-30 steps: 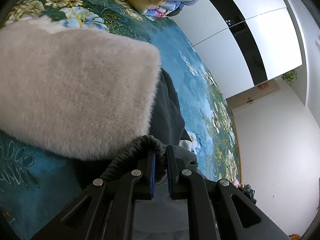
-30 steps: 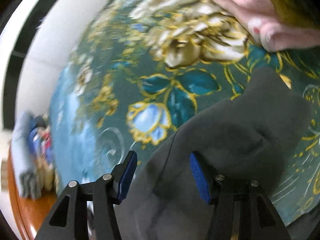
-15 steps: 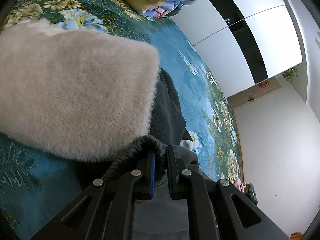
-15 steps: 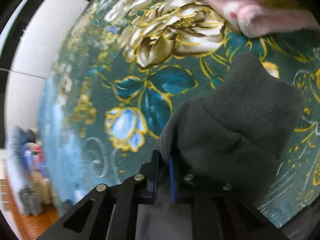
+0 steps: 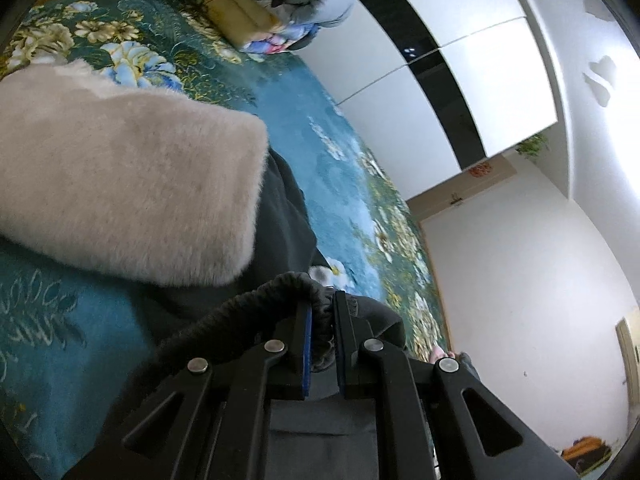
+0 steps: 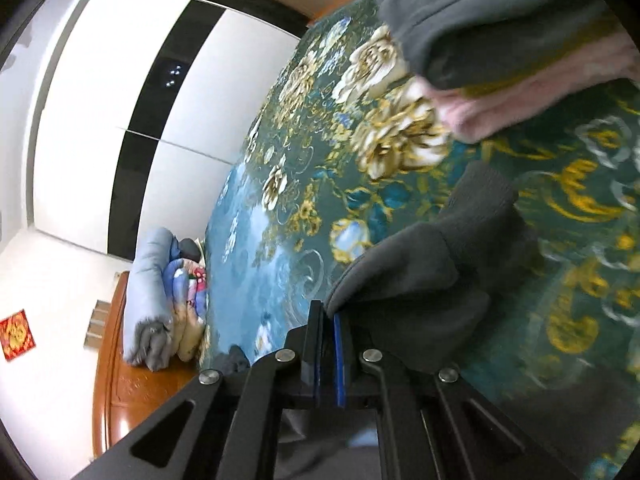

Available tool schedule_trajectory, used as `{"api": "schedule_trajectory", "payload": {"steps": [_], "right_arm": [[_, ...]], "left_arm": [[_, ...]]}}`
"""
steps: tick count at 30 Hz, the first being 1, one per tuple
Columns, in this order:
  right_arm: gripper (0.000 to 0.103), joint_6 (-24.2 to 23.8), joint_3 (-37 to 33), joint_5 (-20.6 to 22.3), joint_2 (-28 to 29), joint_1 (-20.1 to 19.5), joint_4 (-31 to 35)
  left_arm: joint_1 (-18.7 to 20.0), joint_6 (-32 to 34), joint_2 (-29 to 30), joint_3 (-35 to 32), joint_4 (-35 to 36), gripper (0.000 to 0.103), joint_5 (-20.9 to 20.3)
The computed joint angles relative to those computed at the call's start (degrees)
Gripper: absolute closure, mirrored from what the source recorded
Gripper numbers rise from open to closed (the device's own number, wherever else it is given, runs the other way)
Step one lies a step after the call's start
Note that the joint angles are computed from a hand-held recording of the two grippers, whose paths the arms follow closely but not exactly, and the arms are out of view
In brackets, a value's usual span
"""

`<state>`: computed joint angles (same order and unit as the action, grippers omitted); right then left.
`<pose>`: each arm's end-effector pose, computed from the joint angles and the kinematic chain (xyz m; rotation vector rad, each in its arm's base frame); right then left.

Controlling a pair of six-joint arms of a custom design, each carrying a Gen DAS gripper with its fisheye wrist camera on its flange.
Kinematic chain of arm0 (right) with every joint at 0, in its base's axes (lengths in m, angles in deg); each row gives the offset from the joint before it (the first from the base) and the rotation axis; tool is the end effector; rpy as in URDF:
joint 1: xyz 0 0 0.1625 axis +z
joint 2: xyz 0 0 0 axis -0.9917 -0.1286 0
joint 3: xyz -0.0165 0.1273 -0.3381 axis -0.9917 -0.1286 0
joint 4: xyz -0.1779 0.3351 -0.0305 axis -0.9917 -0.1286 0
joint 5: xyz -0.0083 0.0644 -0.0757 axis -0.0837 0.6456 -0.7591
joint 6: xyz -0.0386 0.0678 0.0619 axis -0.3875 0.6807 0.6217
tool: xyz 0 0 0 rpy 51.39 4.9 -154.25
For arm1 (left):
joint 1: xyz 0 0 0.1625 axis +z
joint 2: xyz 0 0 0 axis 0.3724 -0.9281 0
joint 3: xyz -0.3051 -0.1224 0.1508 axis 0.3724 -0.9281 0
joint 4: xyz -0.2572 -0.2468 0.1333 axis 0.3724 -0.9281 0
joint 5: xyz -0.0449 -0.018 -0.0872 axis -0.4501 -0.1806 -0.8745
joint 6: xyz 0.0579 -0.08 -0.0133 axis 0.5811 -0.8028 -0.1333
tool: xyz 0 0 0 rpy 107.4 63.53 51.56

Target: Fold clothes

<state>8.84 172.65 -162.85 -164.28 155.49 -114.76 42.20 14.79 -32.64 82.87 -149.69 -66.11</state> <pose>-0.0061 -0.4720 0.4703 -0.8072 -2.6367 1.4972 -0.1516 -0.6478 0.2827 -0.0354 -2.8296 0.9825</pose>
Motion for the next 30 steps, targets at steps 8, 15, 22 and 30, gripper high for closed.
{"api": "schedule_trajectory", "payload": {"steps": [8,15,22,30], "right_arm": [[0.098,-3.84,21.43,10.72,-19.53,-9.55,-5.96],[0.098,-5.30,31.01,20.60,-30.12,-22.43,-0.59],[0.098,-6.32,34.44,26.56,-32.52,-30.13,3.27],[0.096,-7.10,35.72,29.41,-34.05,-32.30,4.05]], "left_arm": [[-1.47,2.58,-9.38,12.90,-2.96,0.093,-1.48],[-0.89,-5.82,-15.90,22.80,-1.86,0.089,2.16],[-1.05,-14.55,-20.33,28.36,-2.39,0.088,6.88],[-2.30,-15.70,-19.87,30.44,-2.63,0.058,2.22]]}}
